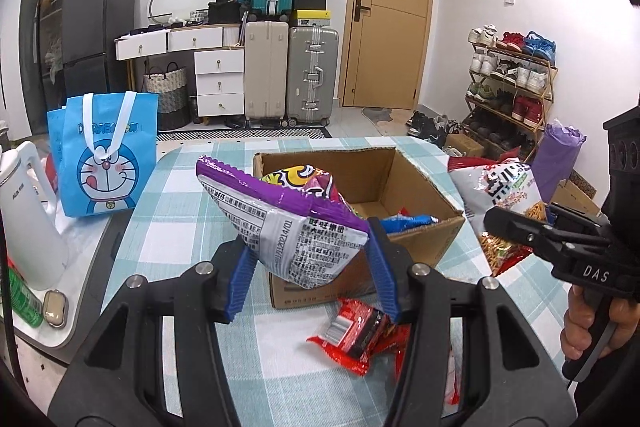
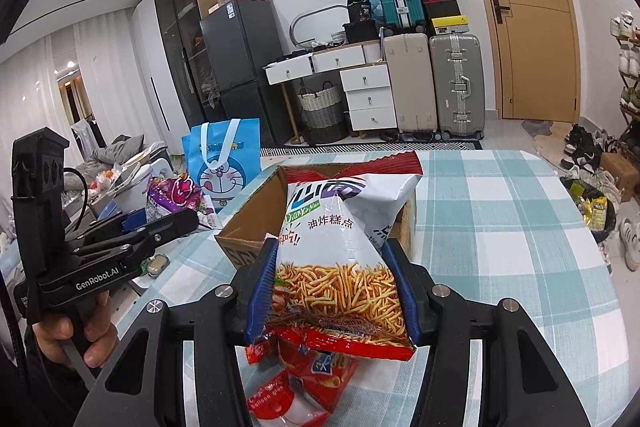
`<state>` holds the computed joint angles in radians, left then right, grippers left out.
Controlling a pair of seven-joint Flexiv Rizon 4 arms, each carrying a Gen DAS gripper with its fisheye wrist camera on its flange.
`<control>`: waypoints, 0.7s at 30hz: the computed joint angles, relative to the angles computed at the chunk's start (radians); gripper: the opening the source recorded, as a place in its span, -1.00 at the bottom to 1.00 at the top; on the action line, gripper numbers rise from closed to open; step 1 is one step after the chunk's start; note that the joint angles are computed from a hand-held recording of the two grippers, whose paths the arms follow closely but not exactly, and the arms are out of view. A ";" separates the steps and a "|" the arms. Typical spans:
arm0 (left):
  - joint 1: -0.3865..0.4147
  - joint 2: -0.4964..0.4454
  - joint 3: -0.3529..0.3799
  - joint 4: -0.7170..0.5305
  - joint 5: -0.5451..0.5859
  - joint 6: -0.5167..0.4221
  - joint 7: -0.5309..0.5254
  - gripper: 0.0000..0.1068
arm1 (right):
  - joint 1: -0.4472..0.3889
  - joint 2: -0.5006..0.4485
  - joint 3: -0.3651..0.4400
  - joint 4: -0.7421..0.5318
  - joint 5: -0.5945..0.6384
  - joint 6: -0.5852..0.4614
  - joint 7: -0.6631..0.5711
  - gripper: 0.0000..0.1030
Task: Organize snacks
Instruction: 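Carry both held bags up and over the open SF box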
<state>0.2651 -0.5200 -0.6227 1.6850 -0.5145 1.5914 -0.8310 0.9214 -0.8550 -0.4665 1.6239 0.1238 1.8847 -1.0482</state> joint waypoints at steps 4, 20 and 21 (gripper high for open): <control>-0.060 -0.022 0.069 -0.061 0.004 -0.034 -0.021 -0.09 | -0.023 -0.011 0.016 -0.039 -0.032 -0.025 0.001 0.03; -0.272 -0.155 0.324 -0.326 0.032 -0.190 -0.106 -0.08 | -0.151 -0.072 0.094 -0.190 -0.158 -0.100 0.120 0.03; -0.280 -0.164 0.333 -0.340 0.038 -0.198 -0.111 -0.08 | -0.159 -0.076 0.100 -0.199 -0.165 -0.104 0.128 0.03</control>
